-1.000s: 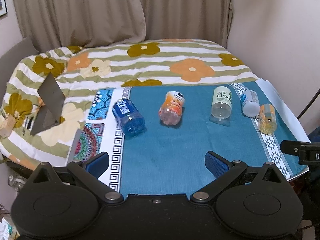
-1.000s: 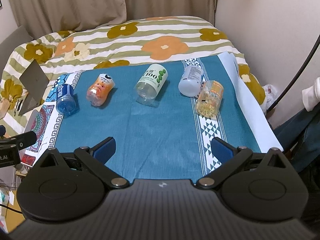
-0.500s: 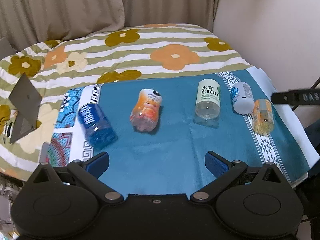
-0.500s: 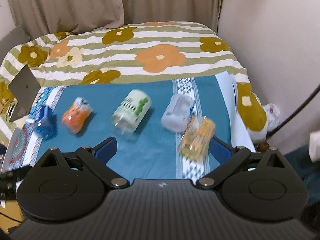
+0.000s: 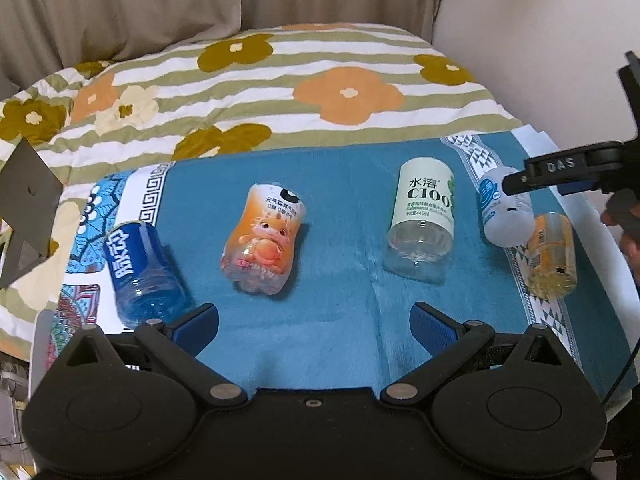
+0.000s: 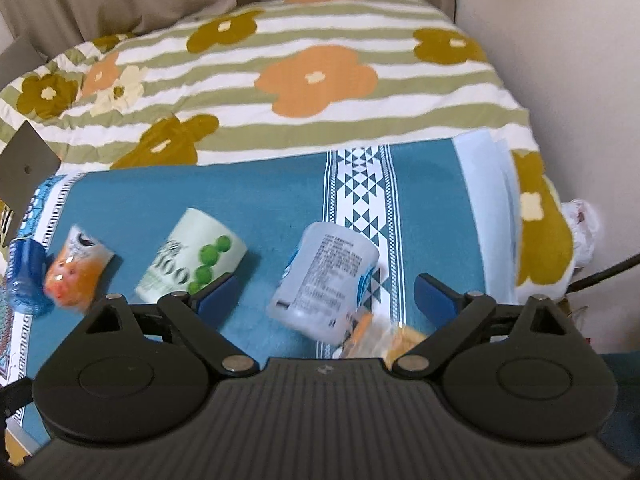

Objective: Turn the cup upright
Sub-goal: 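Reach the right tool to the white cup lying on its side and grasp it, then lift the white cup with the right tool and carry it toward the left tool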

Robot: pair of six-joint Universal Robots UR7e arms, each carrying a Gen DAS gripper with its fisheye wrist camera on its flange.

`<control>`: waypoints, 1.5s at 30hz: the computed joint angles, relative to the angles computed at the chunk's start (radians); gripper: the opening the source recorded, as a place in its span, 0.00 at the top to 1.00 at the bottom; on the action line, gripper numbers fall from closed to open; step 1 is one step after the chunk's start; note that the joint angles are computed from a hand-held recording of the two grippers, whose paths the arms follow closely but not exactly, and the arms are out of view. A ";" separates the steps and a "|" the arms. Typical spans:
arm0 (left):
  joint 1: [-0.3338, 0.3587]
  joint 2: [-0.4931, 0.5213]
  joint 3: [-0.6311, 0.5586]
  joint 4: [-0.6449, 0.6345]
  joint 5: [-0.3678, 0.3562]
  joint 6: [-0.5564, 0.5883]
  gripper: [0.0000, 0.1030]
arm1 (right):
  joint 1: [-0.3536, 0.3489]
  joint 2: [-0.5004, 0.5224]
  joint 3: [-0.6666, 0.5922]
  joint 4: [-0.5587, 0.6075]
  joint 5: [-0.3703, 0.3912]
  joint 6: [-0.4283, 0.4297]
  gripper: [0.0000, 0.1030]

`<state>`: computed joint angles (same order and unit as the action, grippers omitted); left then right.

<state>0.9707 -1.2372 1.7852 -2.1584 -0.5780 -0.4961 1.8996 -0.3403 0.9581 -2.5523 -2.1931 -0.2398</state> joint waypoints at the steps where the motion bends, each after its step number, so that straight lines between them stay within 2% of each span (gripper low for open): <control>1: 0.005 0.006 -0.006 0.002 -0.005 -0.001 0.00 | -0.005 0.016 -0.029 0.024 -0.001 0.004 0.00; 8: 0.025 0.037 -0.032 0.021 -0.016 -0.009 0.00 | -0.031 0.118 -0.199 0.160 -0.010 0.013 0.01; 11: 0.032 0.041 -0.037 0.026 -0.022 -0.012 0.00 | -0.037 0.141 -0.239 0.200 0.000 0.028 0.08; 14: 0.036 0.042 -0.038 0.030 -0.025 -0.012 0.00 | -0.040 0.152 -0.251 0.211 0.004 0.031 0.14; 23: 0.028 0.017 -0.019 0.043 -0.024 -0.028 0.00 | -0.032 0.147 -0.234 0.188 -0.001 0.012 0.21; 35: -0.001 -0.062 0.071 0.048 -0.008 -0.056 0.00 | -0.020 0.086 -0.130 0.115 0.043 0.049 0.27; 41: -0.040 -0.134 0.123 0.087 -0.011 -0.123 0.00 | 0.025 -0.003 0.006 0.049 0.061 0.022 0.27; 45: -0.076 -0.189 0.157 0.144 0.004 -0.186 0.00 | 0.062 -0.071 0.120 0.020 0.100 0.018 0.27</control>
<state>0.8944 -1.4259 1.9424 -2.0140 -0.5739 -0.6826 1.9614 -0.4116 1.0783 -2.5323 -2.0927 -0.2214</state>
